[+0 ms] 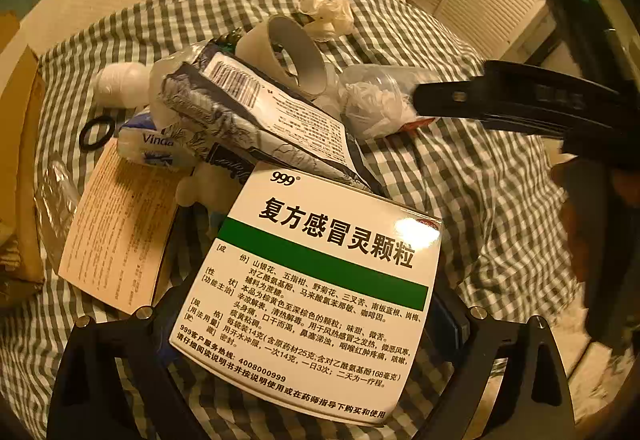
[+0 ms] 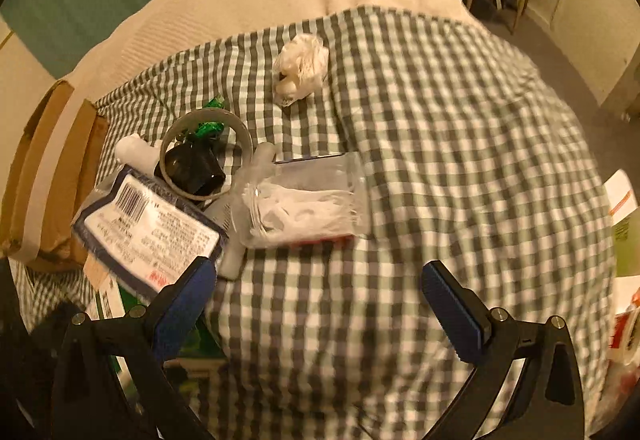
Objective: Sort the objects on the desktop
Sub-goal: 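Carry the medicine box in the left tool while the right tool carries the clear jar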
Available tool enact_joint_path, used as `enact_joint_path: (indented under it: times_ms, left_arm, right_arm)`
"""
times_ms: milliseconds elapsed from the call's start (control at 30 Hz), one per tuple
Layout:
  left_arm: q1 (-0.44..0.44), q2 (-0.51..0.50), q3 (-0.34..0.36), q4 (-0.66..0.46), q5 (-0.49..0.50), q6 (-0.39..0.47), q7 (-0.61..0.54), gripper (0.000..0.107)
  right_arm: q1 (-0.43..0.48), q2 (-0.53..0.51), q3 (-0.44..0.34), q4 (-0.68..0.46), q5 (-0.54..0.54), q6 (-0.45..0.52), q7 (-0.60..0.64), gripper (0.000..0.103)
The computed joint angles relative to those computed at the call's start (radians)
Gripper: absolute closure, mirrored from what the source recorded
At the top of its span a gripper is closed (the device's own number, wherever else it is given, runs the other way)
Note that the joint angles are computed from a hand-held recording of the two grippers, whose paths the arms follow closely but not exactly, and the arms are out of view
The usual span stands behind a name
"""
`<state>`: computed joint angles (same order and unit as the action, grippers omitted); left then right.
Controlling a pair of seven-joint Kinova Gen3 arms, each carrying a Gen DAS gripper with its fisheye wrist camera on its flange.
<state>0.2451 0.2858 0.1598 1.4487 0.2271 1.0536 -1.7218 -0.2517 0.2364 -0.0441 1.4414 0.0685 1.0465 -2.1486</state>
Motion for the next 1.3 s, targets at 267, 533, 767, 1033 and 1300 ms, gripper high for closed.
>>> enact_joint_path:
  times_ms: [267,533,767,1033,1300]
  left_arm:
    - [-0.051,-0.016,-0.009,-0.041,0.063,0.051,0.008,0.013]
    - [-0.081,-0.034,-0.039,-0.073,0.045,0.067,0.048,0.013]
    - [-0.069,-0.050,-0.054,-0.114,-0.027,0.076,0.164,0.013]
    - [-0.060,-0.128,-0.051,-0.140,-0.093,0.090,0.195,0.013]
    - [-0.085,-0.167,-0.070,-0.245,-0.128,0.135,0.239,0.013]
  right_arm:
    - [-0.083,0.114,0.018,-0.103,0.098,0.045,-0.055,0.000]
    - [-0.073,0.174,0.027,-0.138,0.087,0.066,-0.071,0.011]
    - [-0.061,0.114,0.017,-0.122,0.050,0.089,-0.063,0.011]
    - [-0.118,-0.007,-0.009,-0.132,0.111,0.160,-0.112,0.011]
    - [-0.160,-0.063,-0.045,-0.272,0.118,0.286,-0.178,0.011]
